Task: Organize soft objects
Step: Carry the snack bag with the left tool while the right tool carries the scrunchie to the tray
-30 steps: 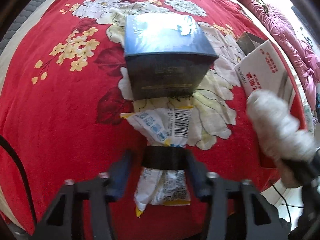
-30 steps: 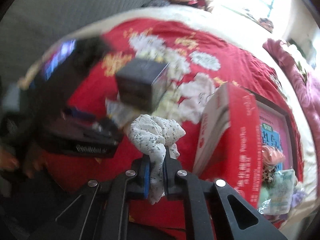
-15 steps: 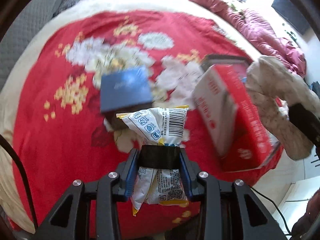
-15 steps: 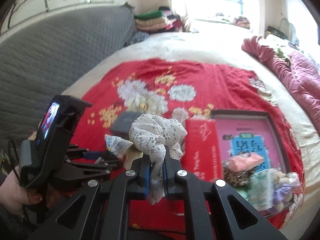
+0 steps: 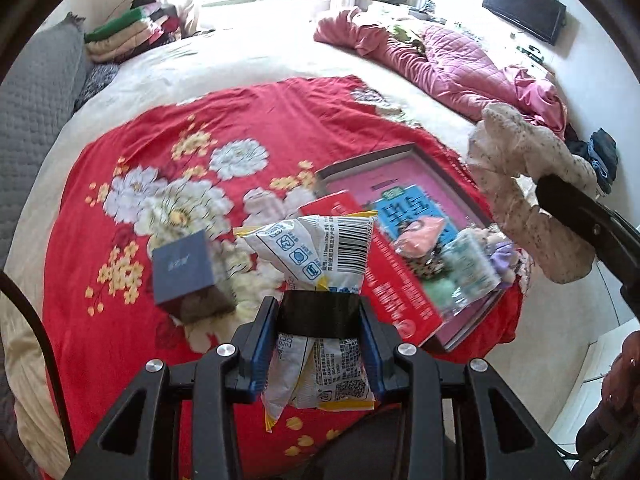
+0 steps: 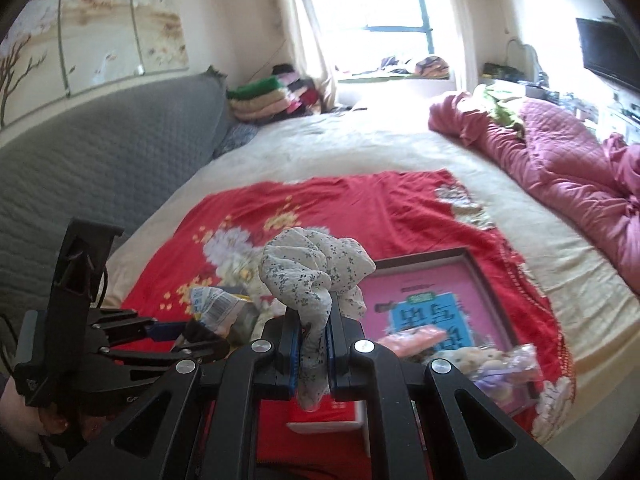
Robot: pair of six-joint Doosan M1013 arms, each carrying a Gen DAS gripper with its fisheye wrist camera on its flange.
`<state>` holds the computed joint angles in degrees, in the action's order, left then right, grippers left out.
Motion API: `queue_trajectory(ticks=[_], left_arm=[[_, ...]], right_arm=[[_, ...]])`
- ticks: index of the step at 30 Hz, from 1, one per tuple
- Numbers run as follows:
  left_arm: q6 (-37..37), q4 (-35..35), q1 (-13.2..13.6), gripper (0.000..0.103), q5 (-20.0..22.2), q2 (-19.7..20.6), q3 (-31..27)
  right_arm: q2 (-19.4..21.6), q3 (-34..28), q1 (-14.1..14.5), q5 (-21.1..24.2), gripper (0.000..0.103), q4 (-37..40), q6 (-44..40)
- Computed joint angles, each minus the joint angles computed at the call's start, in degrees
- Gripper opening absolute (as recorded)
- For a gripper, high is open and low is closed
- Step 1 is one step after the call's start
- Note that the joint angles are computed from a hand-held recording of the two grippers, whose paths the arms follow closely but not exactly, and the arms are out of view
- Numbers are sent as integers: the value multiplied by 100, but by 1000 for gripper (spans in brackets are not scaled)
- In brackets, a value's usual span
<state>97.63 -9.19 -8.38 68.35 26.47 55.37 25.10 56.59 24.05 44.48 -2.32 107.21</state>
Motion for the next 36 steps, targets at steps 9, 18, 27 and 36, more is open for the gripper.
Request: queue_trajectory(ticks=[9, 18, 27, 36], left_arm=[[168, -36, -264, 39, 137, 176, -391], [366, -123, -546, 39, 409, 484, -782], [367, -23, -755, 39, 885, 920, -1188], [378, -68, -829, 39, 1152, 1173, -1350]], right_arm=[[-380, 490, -265, -318, 10, -619, 868], [-639, 897, -540, -340, 10, -1297, 1710], [-594, 987, -667, -312, 10, -1206, 1702], [-393, 903, -737, -144, 10, -1063, 1535]])
